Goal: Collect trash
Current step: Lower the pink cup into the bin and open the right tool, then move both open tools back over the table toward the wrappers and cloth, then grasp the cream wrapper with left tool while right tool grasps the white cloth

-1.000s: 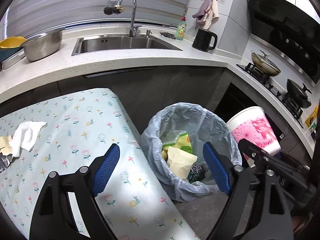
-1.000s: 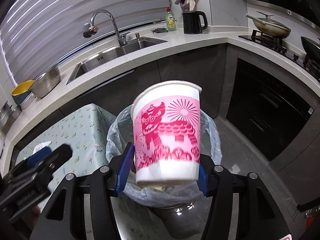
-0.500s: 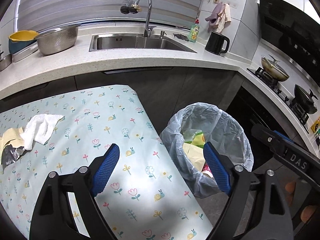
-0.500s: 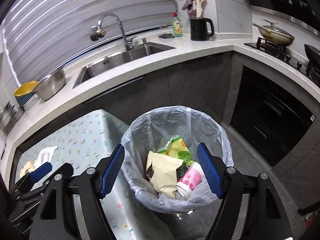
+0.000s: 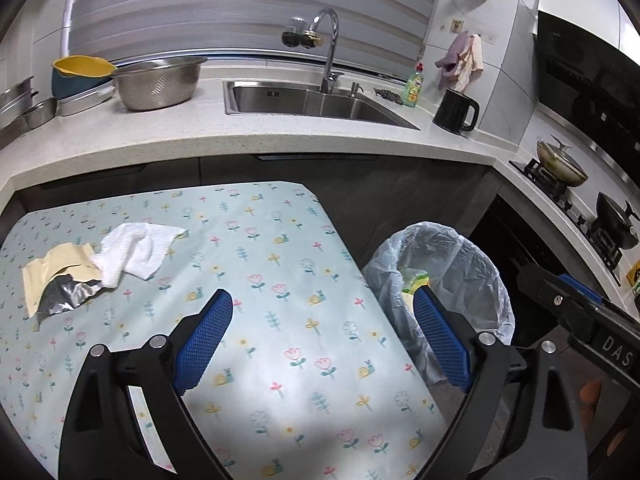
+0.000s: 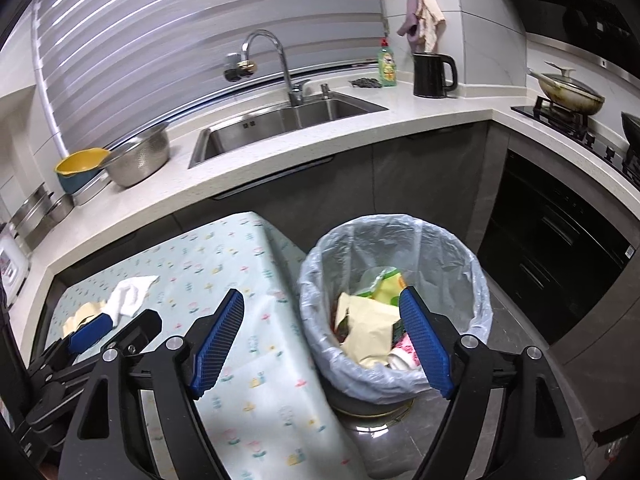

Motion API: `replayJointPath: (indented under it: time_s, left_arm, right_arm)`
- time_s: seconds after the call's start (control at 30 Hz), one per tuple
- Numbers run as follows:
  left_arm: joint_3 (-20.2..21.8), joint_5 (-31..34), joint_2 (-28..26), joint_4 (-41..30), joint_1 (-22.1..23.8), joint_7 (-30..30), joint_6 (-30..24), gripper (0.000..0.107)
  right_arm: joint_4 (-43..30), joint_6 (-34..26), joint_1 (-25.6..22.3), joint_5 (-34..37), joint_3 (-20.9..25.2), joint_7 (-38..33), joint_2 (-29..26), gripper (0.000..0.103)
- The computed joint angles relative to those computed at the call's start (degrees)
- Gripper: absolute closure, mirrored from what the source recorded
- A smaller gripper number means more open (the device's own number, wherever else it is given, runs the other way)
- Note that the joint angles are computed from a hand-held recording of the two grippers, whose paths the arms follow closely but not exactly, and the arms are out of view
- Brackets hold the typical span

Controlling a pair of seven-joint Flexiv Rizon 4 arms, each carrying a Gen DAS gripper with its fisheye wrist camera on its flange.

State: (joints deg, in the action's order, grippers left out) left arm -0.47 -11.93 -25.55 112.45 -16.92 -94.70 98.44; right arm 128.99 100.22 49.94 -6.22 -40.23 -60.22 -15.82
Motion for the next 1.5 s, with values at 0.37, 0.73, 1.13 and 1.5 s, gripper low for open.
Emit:
replayJointPath:
  time_s: [0.37, 0.73, 1.13, 1.5]
  left_arm:
    - [-0.08, -0.03, 4.84, 7.22, 5.16, -0.31, 2.76, 0.018]
    - [2.13, -0.23, 7.39, 13.62, 11.02, 0.54, 4.86, 0.015]
    - [-1.4, 0.65, 5.82, 15.68, 23.61, 2.47, 5.0, 0.014]
    - [-7.47, 0.08, -0.18, 9.74, 32.75, 3.8, 1.18, 0.013]
  right_arm:
    - [0.21, -0.99, 8.84, -1.67, -3.62, 1.62, 0.46, 0.026]
    - [-3.92, -2.87, 7.38, -5.8, 3.82, 5.82, -3.13, 0.026]
    - [-14.93, -7.06, -4.56, -12.29, 21.63, 11.99, -11.94, 0.026]
    - [-32.07, -14.52, -17.27, -14.54, 38.66, 12.6, -23.61, 0.026]
